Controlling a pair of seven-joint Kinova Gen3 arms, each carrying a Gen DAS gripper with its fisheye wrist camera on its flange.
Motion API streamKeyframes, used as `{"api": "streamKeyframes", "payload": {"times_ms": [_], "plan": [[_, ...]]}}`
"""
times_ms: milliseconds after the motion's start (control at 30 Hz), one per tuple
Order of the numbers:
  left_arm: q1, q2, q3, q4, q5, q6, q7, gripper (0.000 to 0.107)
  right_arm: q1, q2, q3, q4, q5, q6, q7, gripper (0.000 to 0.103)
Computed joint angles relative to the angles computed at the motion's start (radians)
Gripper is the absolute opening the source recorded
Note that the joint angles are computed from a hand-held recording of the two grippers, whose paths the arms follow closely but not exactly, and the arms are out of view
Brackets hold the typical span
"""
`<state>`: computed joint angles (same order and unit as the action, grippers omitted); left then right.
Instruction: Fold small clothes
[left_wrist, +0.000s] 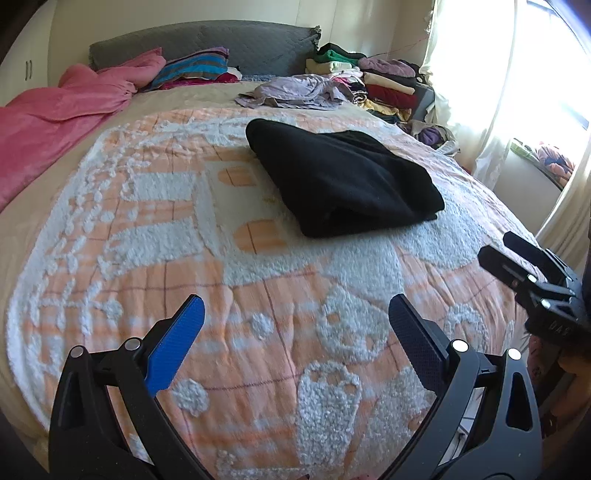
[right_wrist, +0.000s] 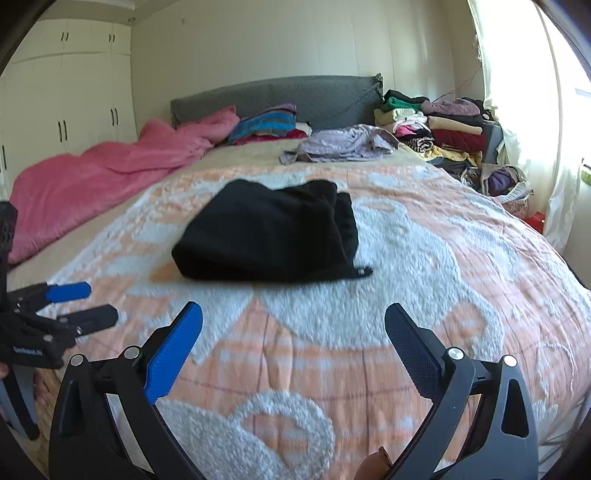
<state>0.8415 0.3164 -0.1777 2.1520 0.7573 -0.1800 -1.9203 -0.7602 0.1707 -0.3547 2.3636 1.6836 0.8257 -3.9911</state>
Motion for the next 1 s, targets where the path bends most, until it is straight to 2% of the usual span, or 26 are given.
{"api": "streamKeyframes", "payload": {"times_ms": [100, 233, 367, 433, 733, 1000], "plan": [[0.006, 0.012, 0.0, 0.005, 0.01, -0.007, 0.006, 0.093, -0.008, 0.018, -0.004, 0.007, -0.013, 0.003, -0.012, 0.098], [-0.033, 0.024, 0.048, 0.017, -0.015, -0.024, 0.04, 0.093, -0.016, 0.043, -0.006, 0.01, -0.017, 0.014, -0.018, 0.098], [-0.047, 0.029, 0.064, 0.024, -0.032, -0.028, 0.067, 0.093, -0.019, 0.055, -0.005, 0.005, -0.024, 0.011, -0.008, 0.098], [-0.017, 0.03, 0.031, 0.022, -0.009, -0.024, 0.054, 0.093, -0.018, 0.056, -0.004, 0.005, -0.021, 0.009, -0.011, 0.098], [-0.02, 0.024, 0.03, 0.03, 0.013, -0.033, 0.051, 0.093, -0.011, 0.05, 0.0, 0.005, -0.026, 0.0, -0.013, 0.098], [0.026, 0.026, -0.015, 0.023, 0.098, -0.02, -0.013, 0.093, -0.013, 0.049, 0.002, 0.002, -0.035, 0.006, 0.003, 0.098]]}}
